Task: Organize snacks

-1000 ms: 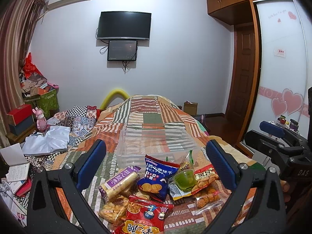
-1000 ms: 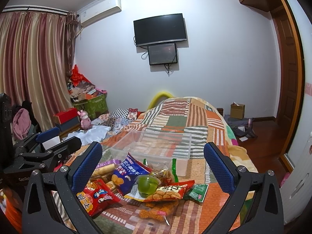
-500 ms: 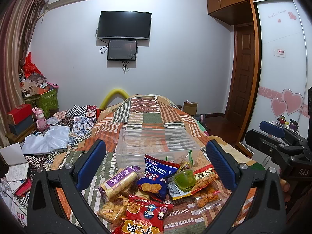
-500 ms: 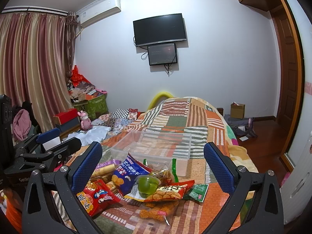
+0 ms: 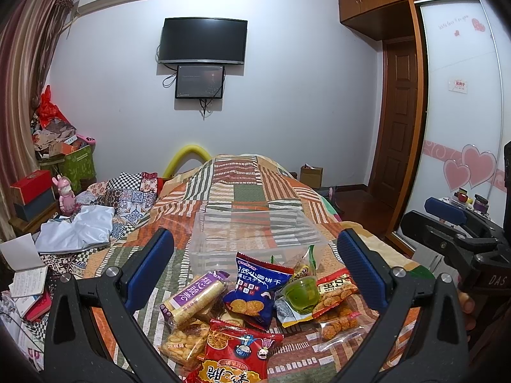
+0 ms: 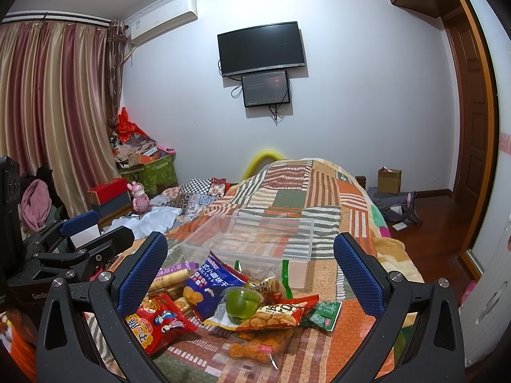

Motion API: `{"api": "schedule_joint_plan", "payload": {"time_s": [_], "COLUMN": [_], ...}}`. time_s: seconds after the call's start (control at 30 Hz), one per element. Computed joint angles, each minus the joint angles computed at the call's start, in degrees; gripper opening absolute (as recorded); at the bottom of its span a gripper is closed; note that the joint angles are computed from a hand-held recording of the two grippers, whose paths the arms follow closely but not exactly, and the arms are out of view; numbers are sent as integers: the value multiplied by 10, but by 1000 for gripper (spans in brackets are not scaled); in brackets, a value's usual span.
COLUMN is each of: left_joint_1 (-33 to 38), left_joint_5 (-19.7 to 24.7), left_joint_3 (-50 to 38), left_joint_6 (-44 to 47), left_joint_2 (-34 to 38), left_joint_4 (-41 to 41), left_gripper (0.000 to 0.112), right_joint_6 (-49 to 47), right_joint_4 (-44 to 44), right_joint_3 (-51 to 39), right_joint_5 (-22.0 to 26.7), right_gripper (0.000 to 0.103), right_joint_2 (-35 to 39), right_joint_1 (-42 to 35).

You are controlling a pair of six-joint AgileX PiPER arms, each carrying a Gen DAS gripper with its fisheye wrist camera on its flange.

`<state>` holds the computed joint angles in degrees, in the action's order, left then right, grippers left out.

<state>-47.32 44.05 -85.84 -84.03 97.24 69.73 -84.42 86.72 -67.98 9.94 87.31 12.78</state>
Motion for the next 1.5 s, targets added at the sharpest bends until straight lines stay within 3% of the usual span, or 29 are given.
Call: {"api": "schedule_joint_plan", "payload": {"time_s": [0.73,0.93,1.17,1.4,1.5], "left_joint_1": [22,67,119,167,190], "left_joint_5": [-19,-43,-65,-75,-82], "left_joint_3": [2,-21,-37,-50,-54], "left_joint_6": [15,97,195,288,332], "left_joint_2": [18,44,79,112,122], "left_joint_4": [-26,-117,-217,-311,-353], "left_gripper": [103,103,103,103,103], "right_joint_6": [38,190,379,434,430], "right_joint_4": [-33,-183,-368,-416,-415], "right_joint_3": [-12,-49,-116,-154,-170], "right_joint_5": [6,24,79,129,151], "right_gripper": [103,103,103,103,96], "right_joint_2": [17,62,132,174,189], "right_joint_1": [-2,-12,-28,-34,-32]}}
